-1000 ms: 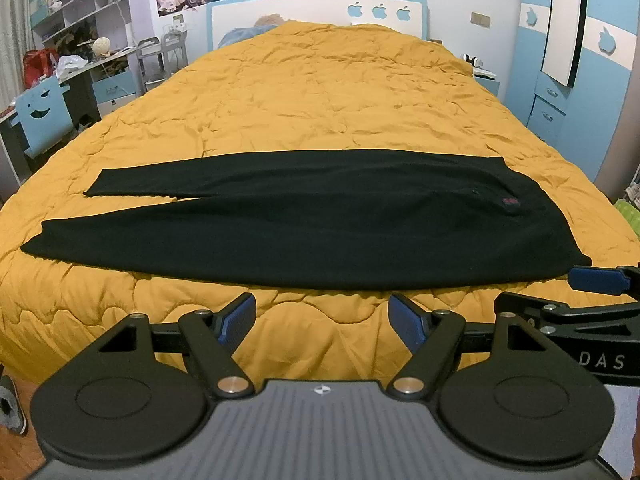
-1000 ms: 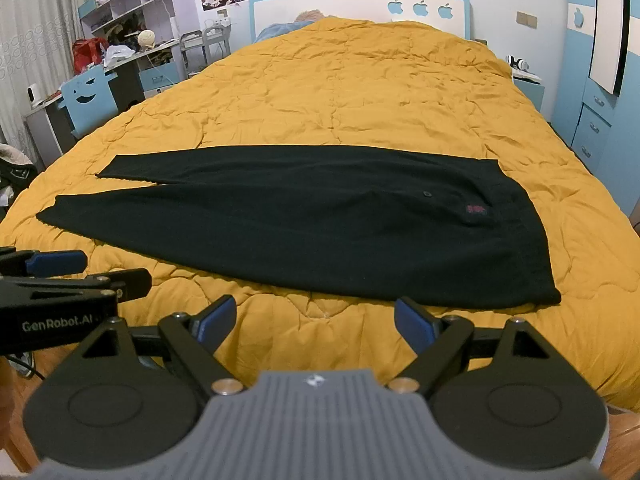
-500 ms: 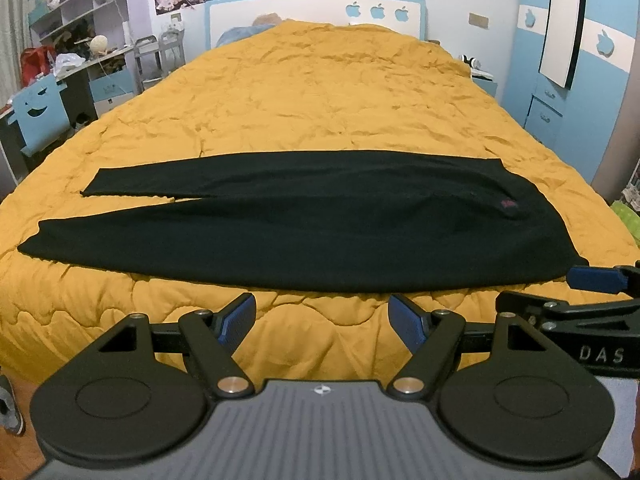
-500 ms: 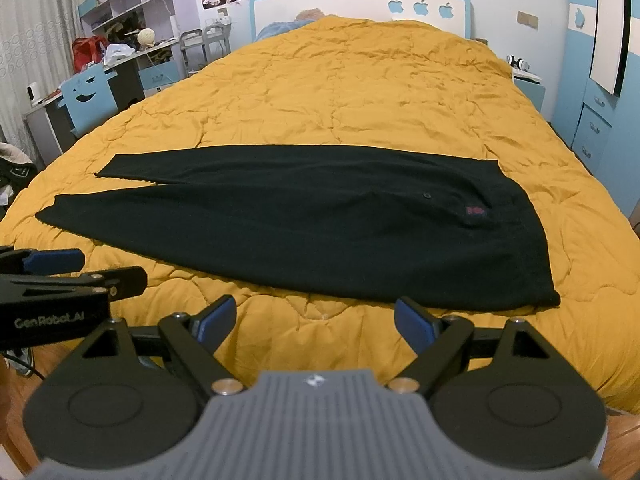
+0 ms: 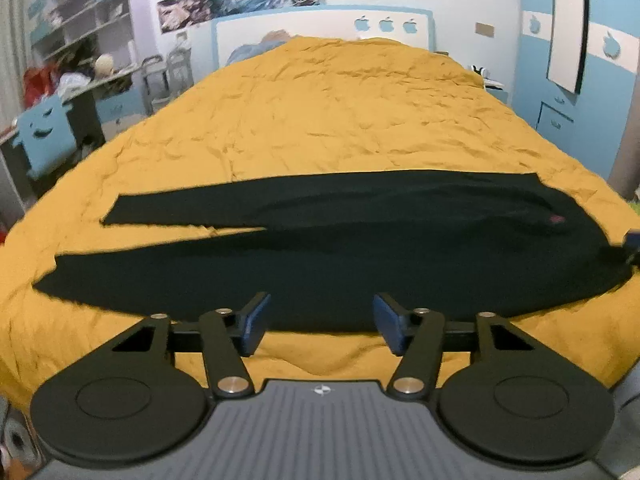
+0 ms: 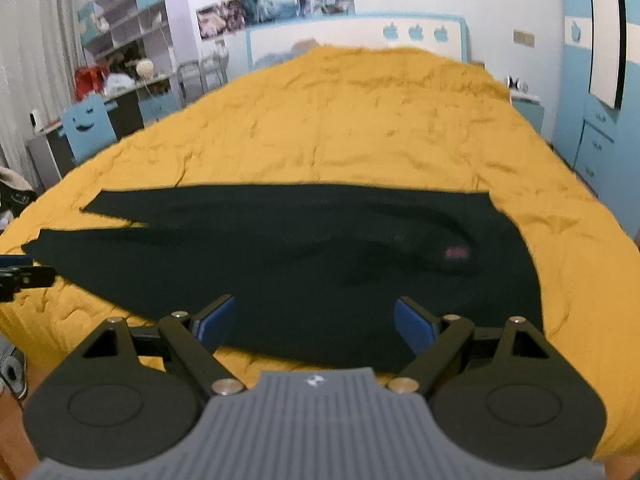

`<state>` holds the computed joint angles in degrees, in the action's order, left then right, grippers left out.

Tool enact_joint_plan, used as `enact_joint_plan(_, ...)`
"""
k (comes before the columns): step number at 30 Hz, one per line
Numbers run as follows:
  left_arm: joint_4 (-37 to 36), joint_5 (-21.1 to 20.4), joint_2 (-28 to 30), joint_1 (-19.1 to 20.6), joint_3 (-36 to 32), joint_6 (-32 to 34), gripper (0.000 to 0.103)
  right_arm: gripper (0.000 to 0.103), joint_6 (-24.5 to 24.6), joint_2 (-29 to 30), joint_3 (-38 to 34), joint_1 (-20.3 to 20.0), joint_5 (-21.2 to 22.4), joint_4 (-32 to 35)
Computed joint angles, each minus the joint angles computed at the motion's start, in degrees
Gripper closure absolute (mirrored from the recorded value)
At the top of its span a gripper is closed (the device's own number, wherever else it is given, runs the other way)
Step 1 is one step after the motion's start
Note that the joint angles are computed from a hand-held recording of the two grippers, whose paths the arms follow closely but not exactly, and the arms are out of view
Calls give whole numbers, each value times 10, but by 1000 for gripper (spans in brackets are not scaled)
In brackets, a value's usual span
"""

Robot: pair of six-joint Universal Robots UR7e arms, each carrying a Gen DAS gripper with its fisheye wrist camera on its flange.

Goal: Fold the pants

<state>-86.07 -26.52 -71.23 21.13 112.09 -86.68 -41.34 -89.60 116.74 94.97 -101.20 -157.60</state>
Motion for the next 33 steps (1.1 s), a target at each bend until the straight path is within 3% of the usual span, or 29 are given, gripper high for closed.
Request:
enact_joint_plan(5, 43, 58, -52, 21, 53, 70, 41, 22, -114, 33, -36, -23, -41, -10)
enact_joint_plan(12, 295, 59, -91, 79, 37, 3, 40, 49, -220, 58, -90, -54, -82, 35)
enact_joint_plan(14, 372, 58, -92, 97, 28, -16, 41, 53, -241, 63, -105, -61, -91, 58)
enact_joint_plan(19, 435, 39, -68, 147, -3, 48, 41, 52, -263, 65, -116, -70, -101, 82)
enact_joint_plan(22, 420, 49, -60, 169, 0, 99, 41, 53, -289, 70, -121, -71, -110, 87)
enact_joint_plan(24, 442, 59, -41, 177, -3, 86, 42, 53, -304, 73, -127, -72, -115, 93)
enact_joint_plan(26, 456, 62, -35, 180, -2, 73, 60, 53, -321, 71, -132, -75, -116, 103)
enact_joint_plan(27, 447, 63, -36, 182, -1, 77, 81, 53, -328, 70, -132, -75, -116, 108)
enact_joint_plan(28, 428, 62, -41, 184, 2, 88, 95, 53, -339, 68, -135, -77, -114, 117)
enact_joint_plan(29, 404, 57, -47, 187, 3, 103, 97, 53, -349, 67, -137, -79, -113, 125)
enact_joint_plan(33, 422, 43, -50, 183, -15, 51, 101, 53, -405, 67, -143, -81, -116, 154)
